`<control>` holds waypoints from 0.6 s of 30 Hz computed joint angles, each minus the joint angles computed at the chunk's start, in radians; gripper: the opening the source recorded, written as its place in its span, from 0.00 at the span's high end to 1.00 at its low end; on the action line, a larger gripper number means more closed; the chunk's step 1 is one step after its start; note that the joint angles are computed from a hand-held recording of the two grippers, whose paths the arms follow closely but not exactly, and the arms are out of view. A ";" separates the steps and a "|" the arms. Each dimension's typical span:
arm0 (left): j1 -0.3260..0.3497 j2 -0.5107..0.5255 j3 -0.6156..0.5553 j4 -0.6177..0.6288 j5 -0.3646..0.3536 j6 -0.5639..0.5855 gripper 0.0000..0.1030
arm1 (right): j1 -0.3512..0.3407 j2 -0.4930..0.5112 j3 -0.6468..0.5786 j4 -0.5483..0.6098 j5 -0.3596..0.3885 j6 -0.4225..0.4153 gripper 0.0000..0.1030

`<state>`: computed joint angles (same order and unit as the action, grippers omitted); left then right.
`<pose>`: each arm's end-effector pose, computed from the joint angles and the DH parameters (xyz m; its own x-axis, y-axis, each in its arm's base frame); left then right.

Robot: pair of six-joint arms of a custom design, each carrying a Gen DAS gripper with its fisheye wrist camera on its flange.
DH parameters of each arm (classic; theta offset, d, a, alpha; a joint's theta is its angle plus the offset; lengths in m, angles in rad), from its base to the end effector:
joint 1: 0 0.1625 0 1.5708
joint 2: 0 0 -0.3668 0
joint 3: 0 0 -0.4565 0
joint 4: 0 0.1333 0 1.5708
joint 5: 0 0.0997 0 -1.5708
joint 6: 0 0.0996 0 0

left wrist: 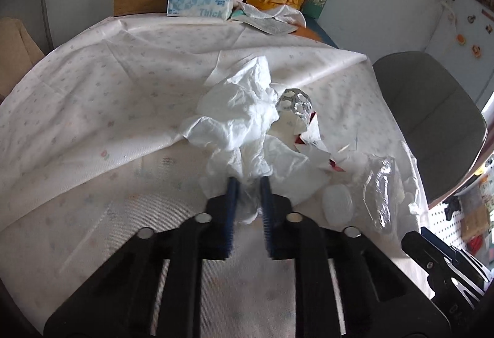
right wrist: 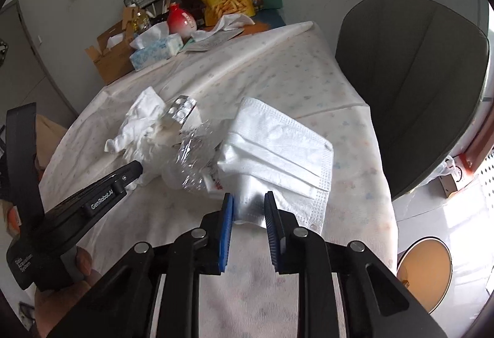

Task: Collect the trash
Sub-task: 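Grasp the white tissue with the left gripper while the right gripper grasps the white face mask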

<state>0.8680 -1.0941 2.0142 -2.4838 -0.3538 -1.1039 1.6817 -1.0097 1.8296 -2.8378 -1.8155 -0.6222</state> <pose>-0.1788 -0.5619 0.0900 -0.6942 -0.5783 -0.4286 0.0587 0.5480 -0.8344 0.1791 -0.6223 0.0953 -0.7348 -0.5250 0.4295 -0.6498 0.7263 -0.2240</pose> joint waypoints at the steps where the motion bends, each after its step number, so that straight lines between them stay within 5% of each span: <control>1: -0.010 -0.006 0.001 0.027 0.006 -0.021 0.90 | 0.001 -0.014 0.012 -0.005 0.006 -0.007 0.83; 7: -0.081 -0.056 0.017 0.258 0.076 -0.218 0.90 | 0.002 -0.106 0.087 -0.041 0.037 -0.048 0.84; 18: -0.160 -0.074 0.000 0.452 0.092 -0.360 0.90 | -0.006 -0.223 0.160 -0.056 0.086 -0.045 0.84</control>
<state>0.7085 -1.1681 2.0137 -2.0323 -0.2616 -1.4635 1.6756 -1.2329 1.9893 -2.8935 -1.7298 -0.6668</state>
